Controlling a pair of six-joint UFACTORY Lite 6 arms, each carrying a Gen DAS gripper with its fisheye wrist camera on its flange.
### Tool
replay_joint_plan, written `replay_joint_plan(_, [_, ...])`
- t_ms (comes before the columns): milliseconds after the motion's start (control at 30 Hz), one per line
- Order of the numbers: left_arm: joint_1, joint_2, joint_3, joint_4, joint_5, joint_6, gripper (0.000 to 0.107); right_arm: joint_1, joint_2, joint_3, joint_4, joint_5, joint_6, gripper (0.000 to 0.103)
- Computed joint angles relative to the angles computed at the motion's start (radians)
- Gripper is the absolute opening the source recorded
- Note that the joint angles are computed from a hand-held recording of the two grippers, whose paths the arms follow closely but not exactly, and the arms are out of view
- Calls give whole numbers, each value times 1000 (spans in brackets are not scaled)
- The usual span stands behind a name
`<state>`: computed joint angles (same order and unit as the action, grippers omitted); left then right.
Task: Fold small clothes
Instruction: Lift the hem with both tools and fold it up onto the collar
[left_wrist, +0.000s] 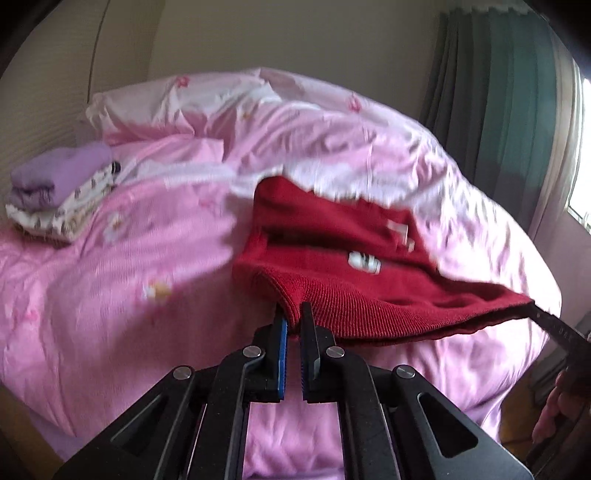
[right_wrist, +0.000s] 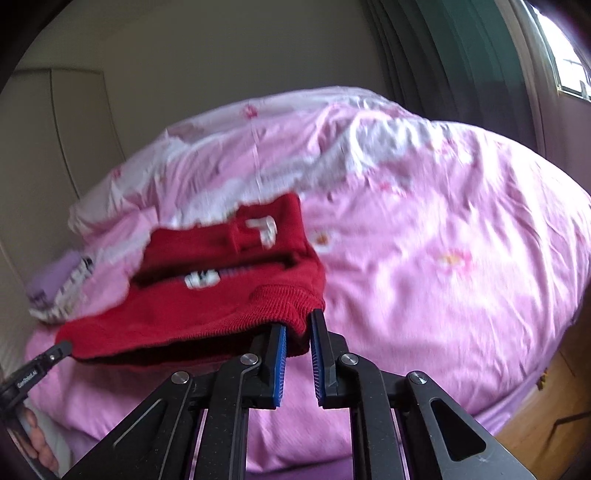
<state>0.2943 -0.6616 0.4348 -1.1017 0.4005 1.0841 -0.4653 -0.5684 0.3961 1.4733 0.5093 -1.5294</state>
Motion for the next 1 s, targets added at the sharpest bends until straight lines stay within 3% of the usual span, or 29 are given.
replay_joint_plan(267, [-73,347,372,-152,-75,65,8,141,230,318,112,-78,31,12])
replay_joint_plan(467, [-136,695,756,-92,-128,-39,8,242,511,626,199,-164,1,12])
replay_joint_plan(633, [-187,975,1062,137,-172,-281,8,283,784,912,205,-201,32,12])
replay_joint_plan(800, [-202,1287,1424,446,-135,-616,8,314,1062,1218,54,-229,203,12])
replay_joint_plan(1000, [-216,1653,1912,786,-1,-968,8,352,1397,1635,-408,-229,682,12])
